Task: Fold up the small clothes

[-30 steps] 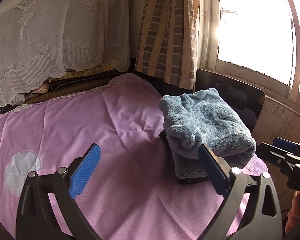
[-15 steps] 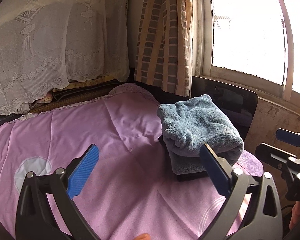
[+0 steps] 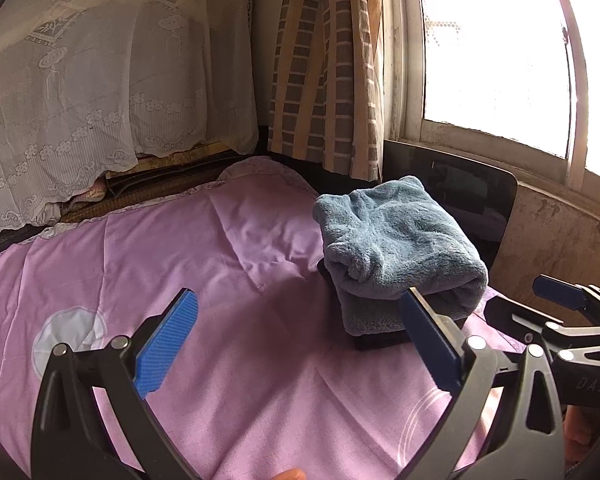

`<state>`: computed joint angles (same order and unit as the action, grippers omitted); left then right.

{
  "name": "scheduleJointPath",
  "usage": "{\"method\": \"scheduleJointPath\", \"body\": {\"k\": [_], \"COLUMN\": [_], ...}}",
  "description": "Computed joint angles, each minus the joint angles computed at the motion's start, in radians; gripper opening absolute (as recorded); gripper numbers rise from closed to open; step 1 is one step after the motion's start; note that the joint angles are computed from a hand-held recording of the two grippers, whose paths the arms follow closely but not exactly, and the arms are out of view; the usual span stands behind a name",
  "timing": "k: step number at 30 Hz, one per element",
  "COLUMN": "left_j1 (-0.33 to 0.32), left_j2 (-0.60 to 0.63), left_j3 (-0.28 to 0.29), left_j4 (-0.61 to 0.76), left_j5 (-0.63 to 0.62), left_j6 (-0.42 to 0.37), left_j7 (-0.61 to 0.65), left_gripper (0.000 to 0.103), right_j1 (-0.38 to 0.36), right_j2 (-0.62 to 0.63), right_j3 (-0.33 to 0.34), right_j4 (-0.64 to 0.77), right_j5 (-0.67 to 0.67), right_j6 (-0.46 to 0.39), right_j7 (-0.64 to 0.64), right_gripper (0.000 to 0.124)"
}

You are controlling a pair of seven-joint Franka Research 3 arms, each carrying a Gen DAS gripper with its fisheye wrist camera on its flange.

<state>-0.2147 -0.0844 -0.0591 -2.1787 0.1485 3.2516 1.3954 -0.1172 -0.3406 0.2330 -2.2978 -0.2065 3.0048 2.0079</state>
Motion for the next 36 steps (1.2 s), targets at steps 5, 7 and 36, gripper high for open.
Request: {"method": "scheduleJointPath", "body": {"k": [5, 7, 36], "left_j1": [-0.004, -0.019, -0.075], "left_j2": [-0.001, -0.001, 0.009], "left_j3": [0.002, 0.014, 0.044], "left_j4": [-0.001, -0.002, -0.002], "left_j5": [-0.009, -0.023, -0.147], "left_j6": [-0.004, -0.004, -0.004], "left_j7": [0.009, 0.022, 0.143], "left_gripper": [0.098, 0.098, 0.098], "right_j1": [0.022, 0.022, 0.031], "right_j2": [0.004, 0.001, 0.007], "right_j3": [-0.020, -0.019, -0.020], "right_j4": [-0.001, -0.004, 0.001], "right_j5": [0.027, 0.028, 0.042], "right_j6": [-0.002, 0.000, 0.000], "right_j7": [-0.013, -0.013, -0.024], "right_gripper": [0.097, 0.097, 0.097]}}
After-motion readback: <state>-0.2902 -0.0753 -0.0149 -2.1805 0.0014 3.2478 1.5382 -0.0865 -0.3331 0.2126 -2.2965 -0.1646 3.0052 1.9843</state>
